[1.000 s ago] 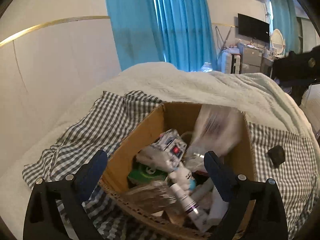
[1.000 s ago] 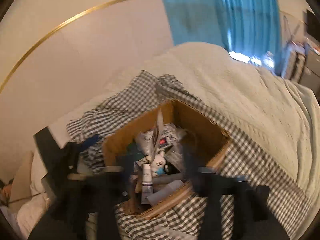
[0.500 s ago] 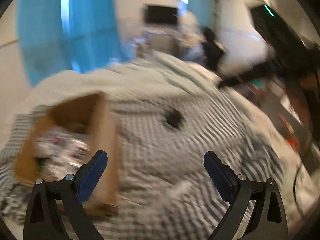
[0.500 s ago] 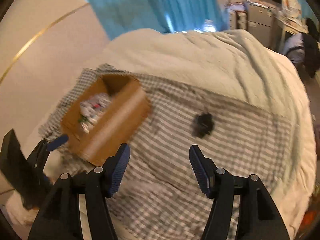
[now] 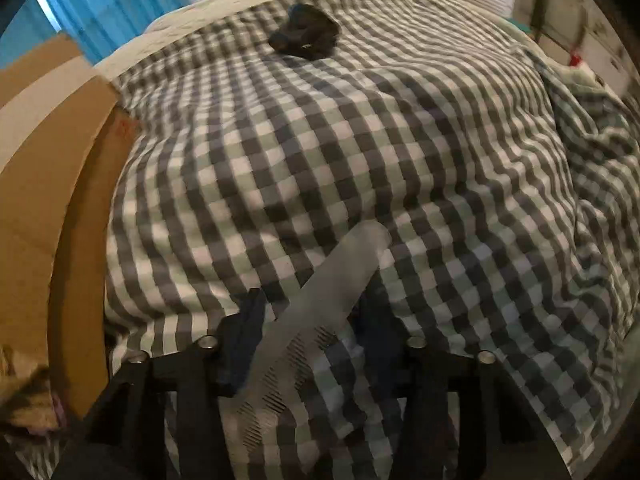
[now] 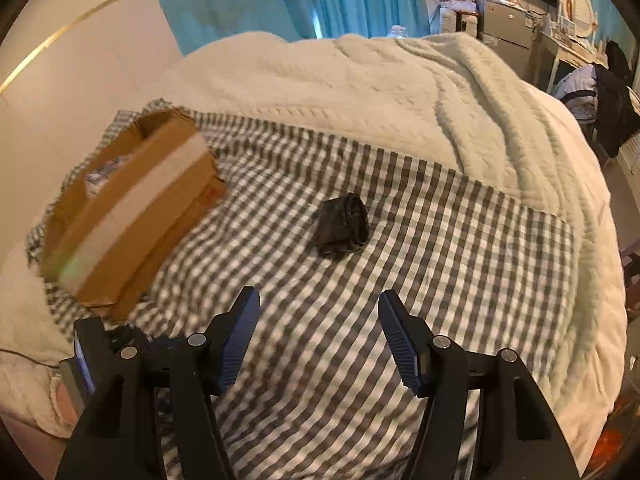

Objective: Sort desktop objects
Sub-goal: 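Grasp the thin white strip with the left gripper while the right grasps the black cap, then carry the strip and black cap into the cardboard box and release both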

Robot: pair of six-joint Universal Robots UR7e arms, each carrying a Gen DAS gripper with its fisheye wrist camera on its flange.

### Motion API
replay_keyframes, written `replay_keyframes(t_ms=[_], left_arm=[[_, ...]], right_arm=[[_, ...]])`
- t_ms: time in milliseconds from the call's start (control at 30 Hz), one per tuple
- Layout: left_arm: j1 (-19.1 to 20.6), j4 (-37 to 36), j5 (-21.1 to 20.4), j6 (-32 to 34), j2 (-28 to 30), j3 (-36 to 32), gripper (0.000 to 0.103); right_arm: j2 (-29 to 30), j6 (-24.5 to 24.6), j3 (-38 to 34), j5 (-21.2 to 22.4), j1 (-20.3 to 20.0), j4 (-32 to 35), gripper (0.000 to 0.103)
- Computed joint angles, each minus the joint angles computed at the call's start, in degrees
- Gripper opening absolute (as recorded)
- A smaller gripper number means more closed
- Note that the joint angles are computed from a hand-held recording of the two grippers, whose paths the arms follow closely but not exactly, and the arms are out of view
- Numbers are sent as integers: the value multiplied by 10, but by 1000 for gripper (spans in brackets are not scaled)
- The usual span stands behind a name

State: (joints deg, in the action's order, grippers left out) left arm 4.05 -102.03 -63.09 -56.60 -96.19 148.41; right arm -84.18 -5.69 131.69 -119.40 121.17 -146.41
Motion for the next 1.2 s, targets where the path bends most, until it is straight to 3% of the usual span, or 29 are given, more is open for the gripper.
replay_keyframes(t_ms=[100,133,167,200,300,400,467,500,533,600,767,800,1067,1133,1200], left_arm=[[14,-16,10,32,-12,-16,20],[22,-25,18,37,-16,-21,20],[30,-33,32,36,-22,-26,2],[44,-45,43,36,-30,-34,3],[89,-77,60,41,-38,-51,3],[116,-84,79,36,-29,-61,3],[129,-108,79,38,-10,-63,3],[135,-115,78,42,-9,-64,3],[134,-114,77,41,-10,-63,3],[124,-95,76,28,-17,-65,3],[91,-62,77,-3,-53,-72,3],[77,-52,83,-12,-61,-78,3],[-5,103,170,-105,-117,-164,3],[-31,181,199,-146,-133,-197,3],[-47,285,221,-202,-141,-240,3]], right_arm=[[46,-38,-4,18,-39,-43,62],[70,-49,-11,21,-51,-57,62],[84,-56,-15,23,-57,-68,62],[101,-63,-20,24,-62,-85,62],[154,-67,-40,15,-69,-126,78],[196,-60,-62,6,-77,-125,78],[220,-57,-72,-28,-77,-114,68],[228,-61,-74,-45,-77,-105,46],[227,-68,-68,-51,-79,-109,43],[210,-64,-54,-51,-81,-116,43],[129,-24,-35,-53,-60,-40,38],[107,-13,-36,-52,-46,-12,9],[44,69,-67,-36,60,107,7],[36,104,-85,-1,85,129,7],[46,106,-113,31,107,135,7]])
